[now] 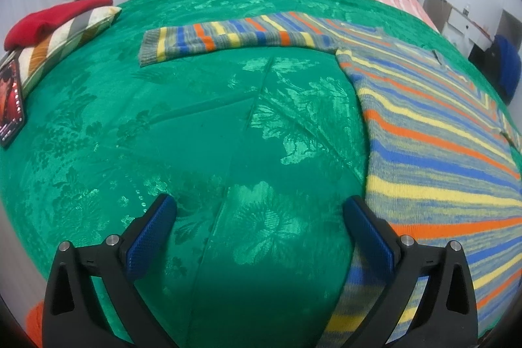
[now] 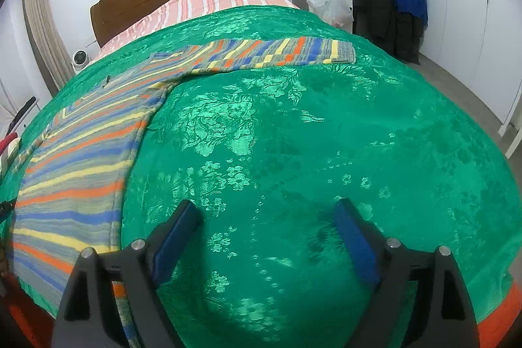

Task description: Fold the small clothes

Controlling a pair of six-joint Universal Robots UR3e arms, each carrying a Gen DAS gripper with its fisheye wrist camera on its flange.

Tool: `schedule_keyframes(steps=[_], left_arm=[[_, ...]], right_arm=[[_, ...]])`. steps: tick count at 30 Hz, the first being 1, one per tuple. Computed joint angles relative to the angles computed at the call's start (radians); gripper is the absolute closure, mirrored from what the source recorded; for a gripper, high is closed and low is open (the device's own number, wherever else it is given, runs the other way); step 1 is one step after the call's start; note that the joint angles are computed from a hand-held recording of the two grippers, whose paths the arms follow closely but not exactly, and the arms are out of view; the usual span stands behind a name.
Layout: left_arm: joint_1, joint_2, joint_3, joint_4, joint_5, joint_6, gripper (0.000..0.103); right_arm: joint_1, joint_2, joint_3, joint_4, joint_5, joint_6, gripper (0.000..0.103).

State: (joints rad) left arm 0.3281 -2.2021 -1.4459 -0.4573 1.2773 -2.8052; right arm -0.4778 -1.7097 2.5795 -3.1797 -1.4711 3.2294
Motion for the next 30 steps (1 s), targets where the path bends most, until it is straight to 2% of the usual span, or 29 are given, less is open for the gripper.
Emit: schedule_keyframes(steps=[30], left_arm=[[0.003,0.017,-0.021,-0.006,0.002,0.021,0.000]], right_arm=[[0.020,0.021,-0.003,-0.018,-0.015,0.010,0.012]])
